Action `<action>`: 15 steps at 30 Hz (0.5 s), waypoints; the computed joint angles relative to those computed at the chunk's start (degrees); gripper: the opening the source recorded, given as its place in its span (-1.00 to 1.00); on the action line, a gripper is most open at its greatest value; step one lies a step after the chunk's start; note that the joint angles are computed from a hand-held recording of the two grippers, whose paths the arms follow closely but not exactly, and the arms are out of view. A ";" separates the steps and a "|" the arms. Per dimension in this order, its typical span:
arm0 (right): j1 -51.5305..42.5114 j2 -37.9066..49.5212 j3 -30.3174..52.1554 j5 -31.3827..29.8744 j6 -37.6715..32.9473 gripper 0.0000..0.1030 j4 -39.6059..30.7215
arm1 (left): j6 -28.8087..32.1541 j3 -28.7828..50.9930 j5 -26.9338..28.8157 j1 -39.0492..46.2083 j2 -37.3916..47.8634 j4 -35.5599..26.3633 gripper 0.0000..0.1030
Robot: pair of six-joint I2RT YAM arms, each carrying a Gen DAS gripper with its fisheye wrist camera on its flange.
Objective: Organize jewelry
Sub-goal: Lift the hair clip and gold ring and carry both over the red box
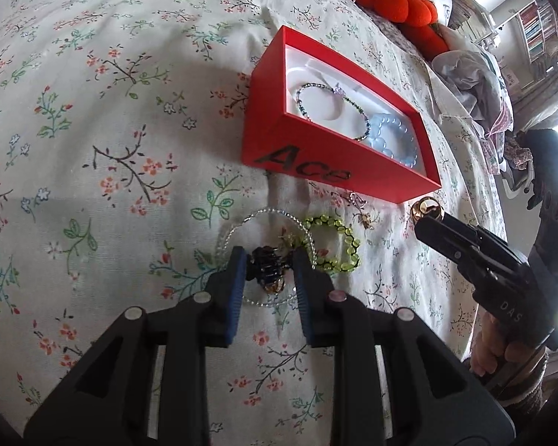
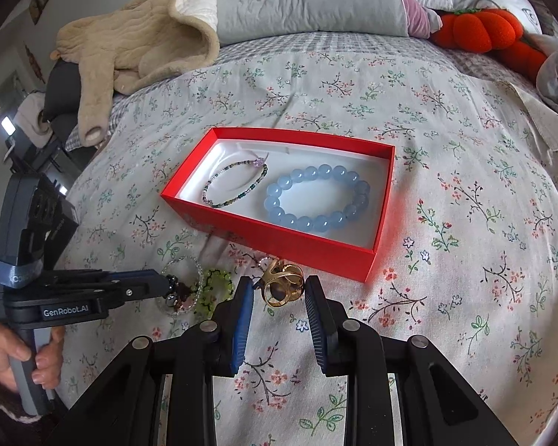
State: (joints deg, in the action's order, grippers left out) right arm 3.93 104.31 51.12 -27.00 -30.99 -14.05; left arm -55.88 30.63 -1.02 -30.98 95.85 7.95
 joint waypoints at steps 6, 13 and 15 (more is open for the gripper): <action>0.02 -0.36 -0.40 0.04 -0.56 -0.44 -0.07 | -2.59 2.39 -2.44 -0.44 1.88 -2.56 -0.71; -0.60 -1.61 -0.33 -0.98 -0.42 -0.44 -0.46 | -2.26 1.14 -4.91 -1.14 -2.93 -4.05 -0.72; -0.85 -1.98 -0.03 -1.32 -0.12 -0.44 -0.62 | -2.02 0.75 -5.62 -1.37 -5.26 -4.58 -0.72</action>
